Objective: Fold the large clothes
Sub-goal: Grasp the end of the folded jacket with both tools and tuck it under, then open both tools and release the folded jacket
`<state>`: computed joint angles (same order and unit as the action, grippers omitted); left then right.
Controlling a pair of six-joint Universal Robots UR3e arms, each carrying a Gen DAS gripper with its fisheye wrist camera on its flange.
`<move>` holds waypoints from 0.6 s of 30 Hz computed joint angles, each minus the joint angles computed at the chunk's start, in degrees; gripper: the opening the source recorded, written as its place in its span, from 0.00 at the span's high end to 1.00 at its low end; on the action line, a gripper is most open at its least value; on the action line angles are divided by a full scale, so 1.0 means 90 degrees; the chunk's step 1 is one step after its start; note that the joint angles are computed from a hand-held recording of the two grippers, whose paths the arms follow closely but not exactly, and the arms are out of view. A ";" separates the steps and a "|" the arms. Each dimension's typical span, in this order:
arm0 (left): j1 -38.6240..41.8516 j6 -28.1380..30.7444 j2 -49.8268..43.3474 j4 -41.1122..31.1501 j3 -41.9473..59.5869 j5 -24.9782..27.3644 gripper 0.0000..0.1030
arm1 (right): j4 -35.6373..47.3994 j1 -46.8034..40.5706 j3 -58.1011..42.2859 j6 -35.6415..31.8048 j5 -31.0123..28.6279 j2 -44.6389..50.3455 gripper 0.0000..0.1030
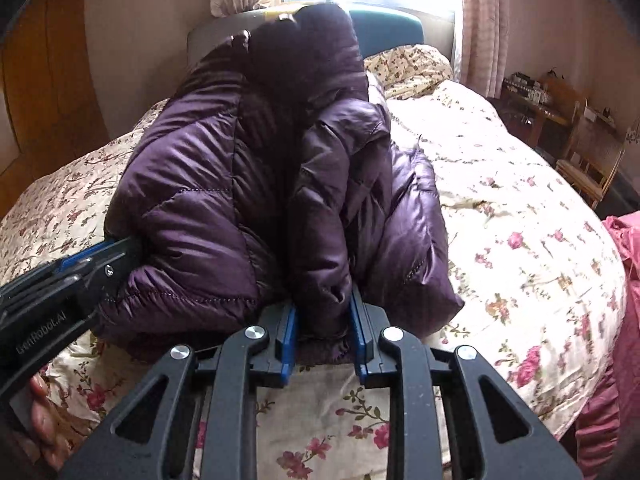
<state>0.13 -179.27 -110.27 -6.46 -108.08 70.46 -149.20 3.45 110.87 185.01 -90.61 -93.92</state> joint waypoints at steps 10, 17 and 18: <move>0.0158 -0.0161 0.0529 0.0238 -0.0323 -0.0139 0.67 | 0.0404 0.0316 -0.0047 0.0209 -0.0524 -0.0551 0.61; 0.0210 -0.0221 0.0711 0.0336 -0.0402 -0.0178 0.67 | 0.0603 0.0843 -0.0479 0.0262 -0.1224 -0.0714 0.61; 0.0208 -0.0226 0.0728 0.0355 -0.0397 -0.0167 0.67 | 0.0602 0.0922 -0.0571 0.0240 -0.1319 -0.0694 0.61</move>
